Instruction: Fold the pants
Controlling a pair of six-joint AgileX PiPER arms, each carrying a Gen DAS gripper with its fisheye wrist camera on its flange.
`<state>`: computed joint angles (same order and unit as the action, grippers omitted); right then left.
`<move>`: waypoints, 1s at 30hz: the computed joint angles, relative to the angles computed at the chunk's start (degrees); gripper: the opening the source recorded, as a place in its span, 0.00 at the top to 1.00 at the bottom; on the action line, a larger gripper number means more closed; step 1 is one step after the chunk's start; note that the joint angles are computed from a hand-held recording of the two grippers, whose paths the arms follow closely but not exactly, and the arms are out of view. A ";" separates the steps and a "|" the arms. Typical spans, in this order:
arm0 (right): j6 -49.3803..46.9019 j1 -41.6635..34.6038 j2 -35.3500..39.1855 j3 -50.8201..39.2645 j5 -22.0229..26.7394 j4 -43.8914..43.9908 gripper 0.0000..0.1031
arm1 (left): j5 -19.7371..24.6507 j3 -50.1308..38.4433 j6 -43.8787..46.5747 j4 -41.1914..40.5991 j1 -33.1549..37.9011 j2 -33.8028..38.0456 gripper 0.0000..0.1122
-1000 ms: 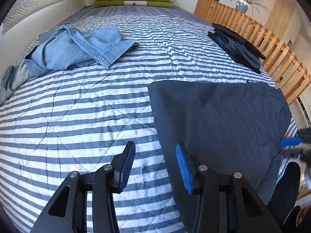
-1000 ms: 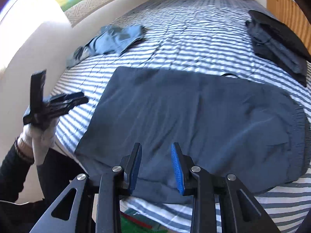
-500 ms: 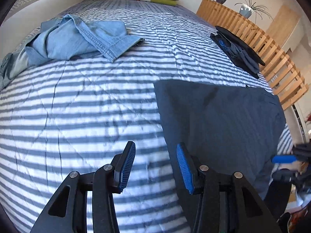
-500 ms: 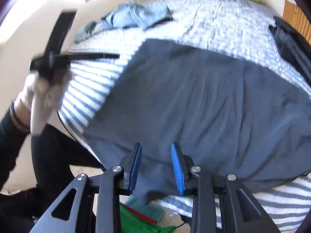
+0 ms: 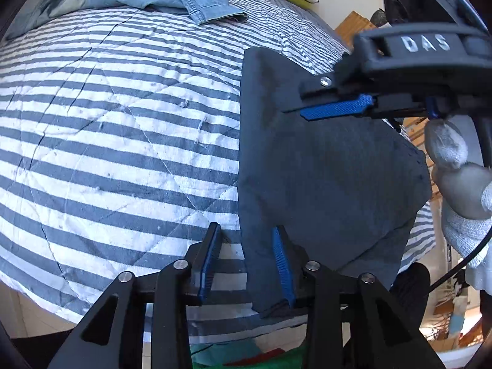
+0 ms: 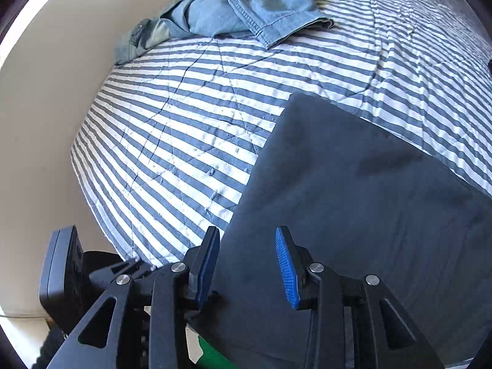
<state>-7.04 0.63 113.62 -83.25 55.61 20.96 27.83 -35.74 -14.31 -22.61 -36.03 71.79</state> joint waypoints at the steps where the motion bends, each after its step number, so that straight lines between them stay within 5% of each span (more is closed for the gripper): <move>1: 1.94 0.66 2.06 -2.54 1.06 -0.76 0.66 | -0.96 0.75 -1.48 0.71 -0.99 -0.40 0.77; 6: 8.66 5.13 8.76 -10.80 4.89 -7.70 0.66 | -4.32 4.41 1.23 -4.37 -1.52 -3.46 0.96; 13: 14.23 10.35 13.47 -16.98 10.99 -15.64 0.65 | -6.42 6.18 -1.31 -3.52 -4.02 -9.68 0.98; 16: 16.31 11.85 14.78 -18.23 13.34 -19.87 0.65 | -6.55 5.67 -8.24 3.05 -6.54 -10.23 0.98; 18: 16.62 12.10 15.10 -18.08 14.15 -21.29 0.67 | -6.10 5.57 -11.56 6.28 -7.46 -10.83 0.98; 20: 17.01 11.83 14.12 -16.20 12.97 -22.17 0.89 | -5.27 5.70 -13.76 8.65 -8.03 -11.54 0.97; 21: 16.70 11.22 13.52 -15.38 12.48 -21.60 0.90 | -4.73 5.50 -18.28 12.45 -9.07 -11.59 0.95; 25: 14.44 9.11 9.59 -10.11 8.73 -20.14 0.97 | -0.48 1.09 -35.53 28.98 -13.73 -7.98 0.64; 29: 12.12 6.97 6.40 -6.40 6.59 -18.59 0.98 | -0.53 -0.77 -34.00 28.54 -15.25 -4.91 0.64; 30: 11.25 6.15 5.64 -5.80 6.31 -18.28 0.98 | -0.89 -1.14 -32.88 27.40 -15.20 -4.06 0.76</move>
<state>4.21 6.78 119.25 -89.05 61.92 2.68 26.94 -36.88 -47.19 4.80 -51.23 67.73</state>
